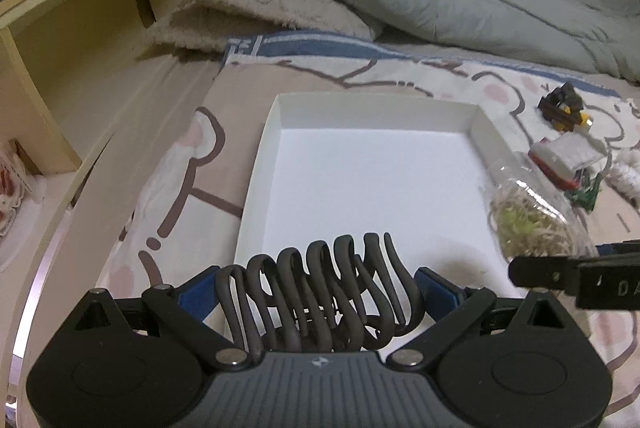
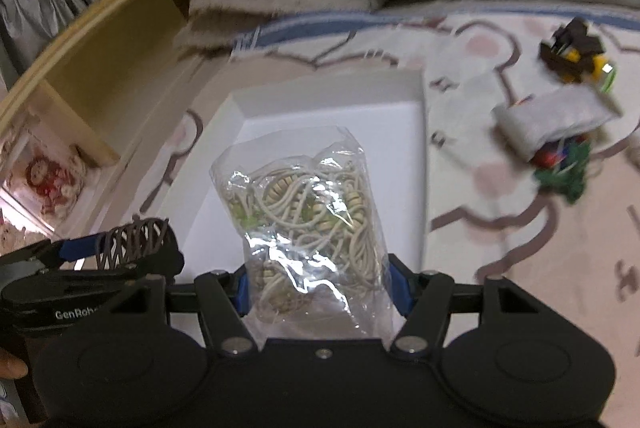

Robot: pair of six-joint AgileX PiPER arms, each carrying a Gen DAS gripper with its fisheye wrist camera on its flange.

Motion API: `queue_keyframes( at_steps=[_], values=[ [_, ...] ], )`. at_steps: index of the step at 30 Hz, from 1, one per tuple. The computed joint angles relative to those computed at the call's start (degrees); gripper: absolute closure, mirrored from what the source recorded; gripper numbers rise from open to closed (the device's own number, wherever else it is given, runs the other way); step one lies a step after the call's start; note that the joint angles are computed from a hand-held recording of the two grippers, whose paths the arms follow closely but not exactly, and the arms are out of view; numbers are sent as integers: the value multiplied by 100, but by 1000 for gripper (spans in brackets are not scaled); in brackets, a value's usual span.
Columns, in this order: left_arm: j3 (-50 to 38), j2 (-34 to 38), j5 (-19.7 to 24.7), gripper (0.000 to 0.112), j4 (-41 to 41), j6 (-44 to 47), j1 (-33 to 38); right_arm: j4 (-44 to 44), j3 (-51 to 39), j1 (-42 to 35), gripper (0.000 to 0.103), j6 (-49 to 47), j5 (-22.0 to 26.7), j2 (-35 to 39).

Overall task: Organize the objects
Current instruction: 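Lower the cable into the white box with the left tool while the right tool drops the bag in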

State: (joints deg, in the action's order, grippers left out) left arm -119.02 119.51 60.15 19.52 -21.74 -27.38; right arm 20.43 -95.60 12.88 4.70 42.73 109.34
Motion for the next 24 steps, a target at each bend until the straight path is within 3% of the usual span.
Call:
queue_keyframes(
  at_steps=[4,6,7,8,14,24],
  values=[
    [-40,142,37,12,-142,115,58,36,-87,105,36,1,-13,232],
    [-207,280,212,11,-204,227,64,170,-50,83,25,-48,-60,284],
    [-343,371,360,11,-196,266,49,197,-63,67,14,-31,-46,317],
    [-431,434,463,11,-156,269,25,154,-101,53,12,33,-4,345],
    [-844,629,834,11,-296,266,18,211,-201,-110,12,-225,172,306],
    [-842,554,925,9,33,28,-57,406,-39,-188,12,-672,152,30]
  ],
)
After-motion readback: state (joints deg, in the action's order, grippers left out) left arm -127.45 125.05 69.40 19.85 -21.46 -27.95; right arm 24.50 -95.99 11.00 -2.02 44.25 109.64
